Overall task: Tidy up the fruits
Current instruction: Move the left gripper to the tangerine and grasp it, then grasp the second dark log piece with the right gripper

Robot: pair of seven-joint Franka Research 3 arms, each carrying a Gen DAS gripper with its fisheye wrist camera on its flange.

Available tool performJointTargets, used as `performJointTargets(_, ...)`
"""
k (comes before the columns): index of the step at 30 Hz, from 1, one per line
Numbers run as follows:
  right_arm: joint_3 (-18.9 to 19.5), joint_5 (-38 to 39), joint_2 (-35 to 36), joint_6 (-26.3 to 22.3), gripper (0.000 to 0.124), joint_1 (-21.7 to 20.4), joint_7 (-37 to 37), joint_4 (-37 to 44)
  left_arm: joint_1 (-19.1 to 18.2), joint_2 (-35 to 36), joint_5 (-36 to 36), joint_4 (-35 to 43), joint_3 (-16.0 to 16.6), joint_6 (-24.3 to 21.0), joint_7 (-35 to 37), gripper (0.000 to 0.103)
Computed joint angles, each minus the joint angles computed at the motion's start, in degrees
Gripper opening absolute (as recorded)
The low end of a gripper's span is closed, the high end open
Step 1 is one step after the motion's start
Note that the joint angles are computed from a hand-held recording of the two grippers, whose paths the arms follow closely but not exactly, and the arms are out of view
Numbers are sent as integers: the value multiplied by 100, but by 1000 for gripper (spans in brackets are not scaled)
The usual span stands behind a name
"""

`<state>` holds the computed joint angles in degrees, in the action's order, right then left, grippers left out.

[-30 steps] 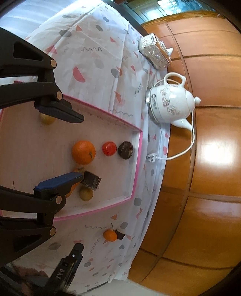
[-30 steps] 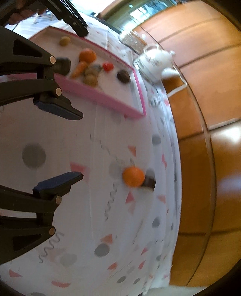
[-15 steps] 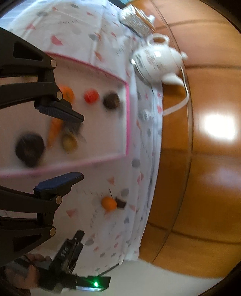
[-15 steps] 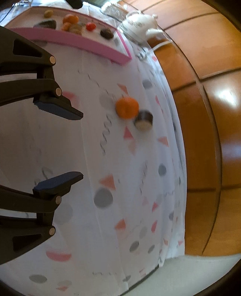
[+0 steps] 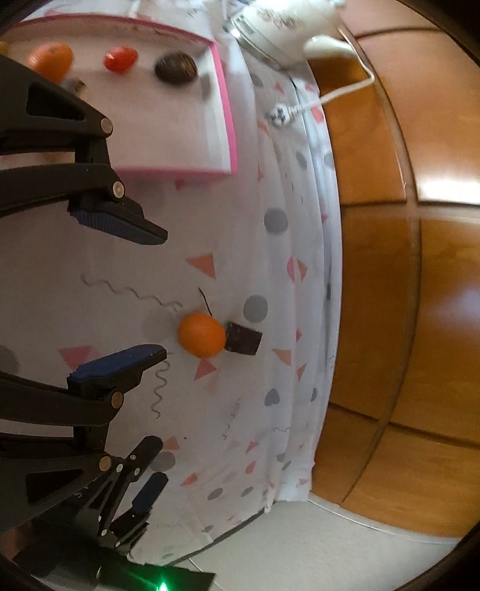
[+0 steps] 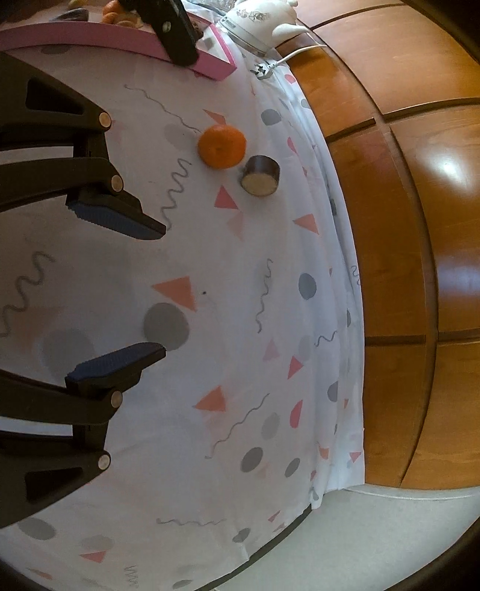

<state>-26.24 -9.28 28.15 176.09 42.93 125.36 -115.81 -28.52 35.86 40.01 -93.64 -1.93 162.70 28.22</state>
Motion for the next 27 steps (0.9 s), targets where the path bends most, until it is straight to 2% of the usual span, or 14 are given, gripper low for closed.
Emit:
performJointTargets(2,88,17,119,-52,59,-117,-96,201,64,283,-170,385,-131,-150,215,58)
performJointTargets(7,234,36,403,-230,59,-355,-219,674,45,792,-469,1082,-163,-269,470,65)
performJointTargets(12,714,204,542,-404,59,-845,-462,957,-3,1348,-779,1931,-195,-619,858,67)
performJointTargets(14,769,220,550,-360,59,-903,-512,989,-34,1540,-862,2213,-156,-697,934,67)
performJointTargets(15,758,215,558,-335,59,-899,-530,997,-30,1614,-910,2308,-157,-705,977,65)
performJointTargets(16,735,213,565,-315,59,-881,-538,1000,-1,1726,-978,2443,-184,-715,1058,53)
performJointTargets(18,773,281,592,-306,59,-935,-569,1049,157,1751,-1172,2360,-339,-452,1216,37)
performJointTargets(20,942,398,611,-293,59,-1096,-680,1105,2,1558,-1163,2106,-94,-351,945,36)
performJointTargets(23,1392,637,635,-243,59,-1493,-1062,1228,-143,1110,-1038,1391,182,4,414,36)
performJointTargets(27,2854,1252,784,-158,59,-2647,-2259,1586,-322,593,-787,618,433,33,-352,35)
